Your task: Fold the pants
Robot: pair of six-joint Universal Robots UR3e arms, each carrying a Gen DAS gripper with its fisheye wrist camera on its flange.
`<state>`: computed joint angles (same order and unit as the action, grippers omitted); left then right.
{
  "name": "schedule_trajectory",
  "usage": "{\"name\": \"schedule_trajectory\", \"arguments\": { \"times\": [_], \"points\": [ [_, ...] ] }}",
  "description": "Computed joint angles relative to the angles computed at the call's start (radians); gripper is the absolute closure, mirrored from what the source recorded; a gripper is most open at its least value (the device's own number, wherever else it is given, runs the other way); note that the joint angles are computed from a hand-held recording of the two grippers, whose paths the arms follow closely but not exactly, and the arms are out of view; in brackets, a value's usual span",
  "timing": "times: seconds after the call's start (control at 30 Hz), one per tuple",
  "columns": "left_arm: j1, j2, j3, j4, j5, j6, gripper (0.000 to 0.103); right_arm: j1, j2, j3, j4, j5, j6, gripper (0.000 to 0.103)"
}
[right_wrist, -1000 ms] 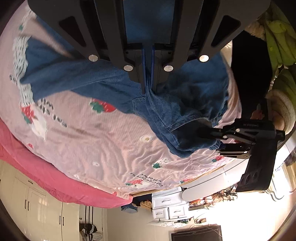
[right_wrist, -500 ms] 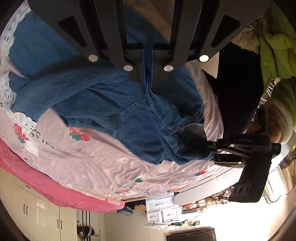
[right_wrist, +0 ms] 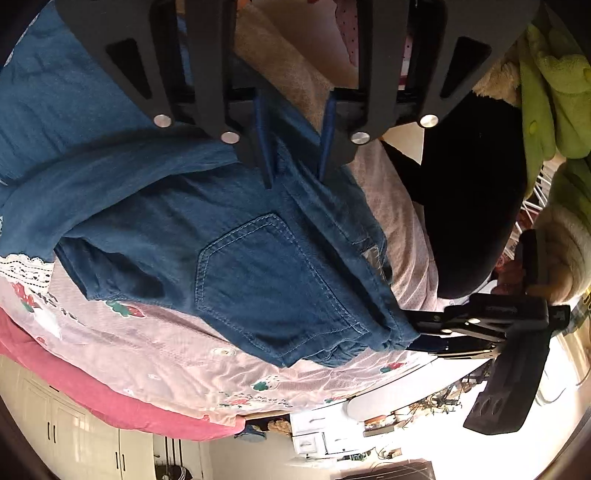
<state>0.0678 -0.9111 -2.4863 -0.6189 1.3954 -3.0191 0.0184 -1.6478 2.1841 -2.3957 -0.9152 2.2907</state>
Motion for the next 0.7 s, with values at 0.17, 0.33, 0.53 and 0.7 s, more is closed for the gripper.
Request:
{"name": "schedule_trajectory", "arguments": {
  "times": [0.17,0.33,0.53,0.7],
  "points": [
    [0.049,0.141,0.019,-0.174,-0.008,0.033,0.036,-0.002,-0.032,0.002,0.049,0.017,-0.030,0.059],
    [0.103,0.263,0.074,-0.273,0.012,0.027,0.036,0.030,0.001,-0.006,0.034,-0.022,-0.008,0.050],
    [-0.091,-0.018,0.166,-0.040,0.018,-0.095,0.036,-0.011,-0.060,-0.030,0.162,0.041,-0.042,0.046],
    [-0.317,-0.434,0.266,0.256,0.023,-0.166,0.036,-0.128,-0.210,-0.012,0.192,0.051,-0.051,0.047]
  ]
}}
